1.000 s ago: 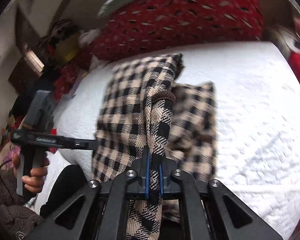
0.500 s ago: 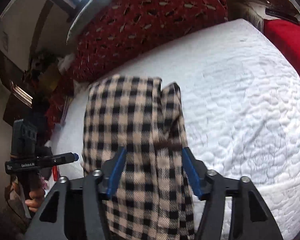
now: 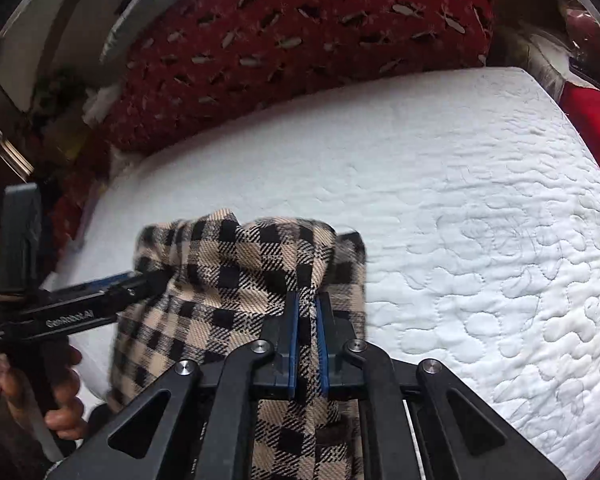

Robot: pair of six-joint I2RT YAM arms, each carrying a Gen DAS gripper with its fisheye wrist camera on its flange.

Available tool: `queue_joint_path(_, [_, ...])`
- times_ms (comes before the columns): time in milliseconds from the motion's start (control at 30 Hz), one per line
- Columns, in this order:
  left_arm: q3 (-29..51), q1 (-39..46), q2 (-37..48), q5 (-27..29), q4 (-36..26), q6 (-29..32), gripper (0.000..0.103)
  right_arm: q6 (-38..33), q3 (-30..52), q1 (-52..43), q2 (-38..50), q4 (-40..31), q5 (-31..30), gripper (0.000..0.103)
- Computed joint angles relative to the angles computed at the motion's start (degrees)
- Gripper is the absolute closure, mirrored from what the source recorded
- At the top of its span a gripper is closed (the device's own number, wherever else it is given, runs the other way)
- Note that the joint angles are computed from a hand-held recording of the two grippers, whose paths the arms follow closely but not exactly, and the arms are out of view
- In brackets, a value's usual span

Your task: Fold large clothes

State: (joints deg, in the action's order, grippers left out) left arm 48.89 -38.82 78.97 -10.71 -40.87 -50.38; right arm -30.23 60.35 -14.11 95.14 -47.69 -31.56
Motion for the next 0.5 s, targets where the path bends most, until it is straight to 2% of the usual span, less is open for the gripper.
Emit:
queue_joint_path(33, [-1.17,1.34,0.25,2.16,2.22,-0.53,0.017,0.66,-0.53,1.12,1.64,1.64,2.62,0.096])
queue_joint_path(100, [-2.09,3.23,-1.23,4.6,3.22,-0.73,0.018,1.46,0.09,1.05,3.18,1.74,1.77,0.097])
queue_joint_path(133, [-1.85,3.49,-2.6,4.71,1.93,-0.07,0.018,1.99,1.33,1.07,3.32,0.11,1.16,0.091])
queue_joint_path(267, [-0.17,-0.7,-10.99,-0.68,-5.84,-1.2,0.018,1.25,2.83,-0.81,-1.63,-2.28,-2.94,0.072])
queue_joint_path(333, [-1.04,-6.46,-15.39,-5.71,-9.94,-6.04,0.018,-0.88,2.14,-1.94,-5.52,-3.23,-7.53,0.068])
queue_joint_path(400, [-3.59,-9.91,-17.45,-6.82,-11.25,-10.07,0.018,-1.19,0.26,-0.82,-8.76,-2.08,-9.77,0.06])
queue_joint_path(467, [-6.48,-11.47,-16.17,-6.1,-8.92,-12.0,0.017,-0.1,-2.65,3.04,-9.16,2.8,-6.69,0.057])
queue_joint_path(500, [-7.14,-11.38,-13.7,-6.31,-6.66,-11.37,0.017,1.62,-3.22,6.88,-6.79,6.5,-1.79,0.057])
